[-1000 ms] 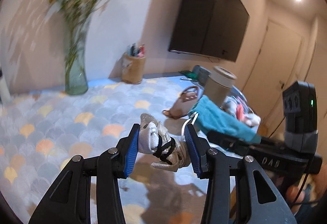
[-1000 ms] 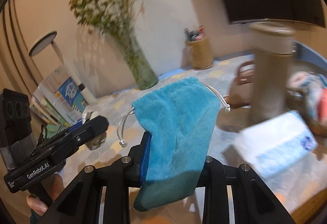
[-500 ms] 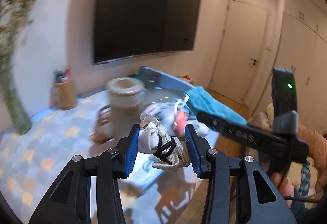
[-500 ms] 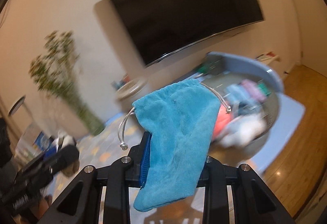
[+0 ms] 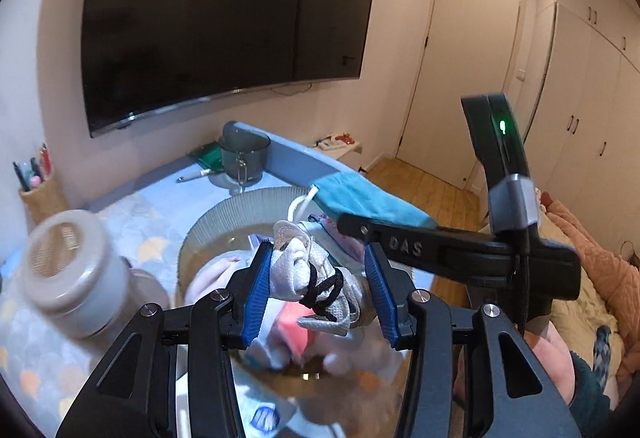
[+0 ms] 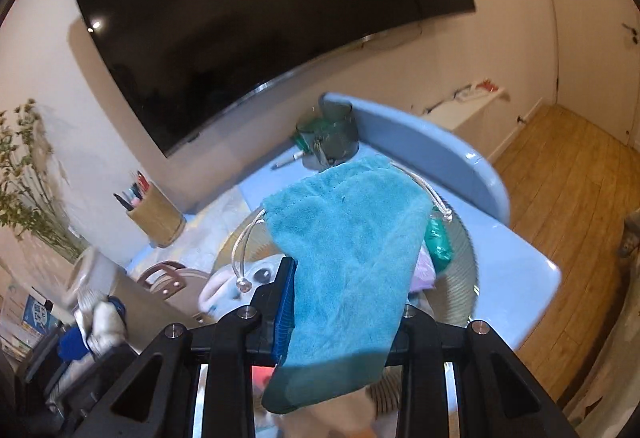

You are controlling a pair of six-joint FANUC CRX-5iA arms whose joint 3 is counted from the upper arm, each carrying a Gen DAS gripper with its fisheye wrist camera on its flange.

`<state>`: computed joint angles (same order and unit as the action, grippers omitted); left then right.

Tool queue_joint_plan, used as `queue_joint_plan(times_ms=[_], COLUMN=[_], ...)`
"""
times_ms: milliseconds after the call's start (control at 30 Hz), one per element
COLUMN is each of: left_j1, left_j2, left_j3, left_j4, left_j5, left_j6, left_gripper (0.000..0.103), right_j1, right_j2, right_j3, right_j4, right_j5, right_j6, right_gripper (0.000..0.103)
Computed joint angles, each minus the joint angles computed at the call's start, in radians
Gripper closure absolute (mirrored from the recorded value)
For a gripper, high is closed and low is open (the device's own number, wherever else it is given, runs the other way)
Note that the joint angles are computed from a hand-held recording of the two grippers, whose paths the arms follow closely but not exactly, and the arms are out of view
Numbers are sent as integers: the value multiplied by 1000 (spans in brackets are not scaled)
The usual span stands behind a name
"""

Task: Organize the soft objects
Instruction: 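Open the left tool over the bowl while the right tool releases the teal pouch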

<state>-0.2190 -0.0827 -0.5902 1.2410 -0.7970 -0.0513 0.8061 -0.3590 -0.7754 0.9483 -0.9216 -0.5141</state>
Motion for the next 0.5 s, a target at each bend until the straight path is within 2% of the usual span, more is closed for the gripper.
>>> queue_joint_plan(times_ms=[100,133,167,200,233,267,333,433,500], left_j1=[-59,-83,-91,-86,-74,-65,-57,-68,-50], left_j2=[22,27,40,57,71,79,82,51,34], left_j3=[1,3,13,29,44,52,46,9,0], left_j4=[27,22,-4,-23,-53,-72,-68,-49,-76], left_j5=[115,174,194,177,141,116,88,127,104], left_j6=[-4,5,24,38,61,75,65,12,-5], left_gripper=[56,53,51,49,42,35,26,24,24], right_j1=[-78,-111,-134,-161,-179,-188,-190,-163,-135], right_j2=[15,23,35,47,45,36,8,-49,-83], right_j3=[3,13,30,57,61,52,21,-29,-51], right_j4=[4,-21,-66,-157,-209,-223,-225,-182,-152], right_j5=[75,109,134,155,178,200,233,220,205], right_j6=[39,88,141,230,269,270,246,172,131], right_gripper=[72,65,60,56,56,56,53,45,45])
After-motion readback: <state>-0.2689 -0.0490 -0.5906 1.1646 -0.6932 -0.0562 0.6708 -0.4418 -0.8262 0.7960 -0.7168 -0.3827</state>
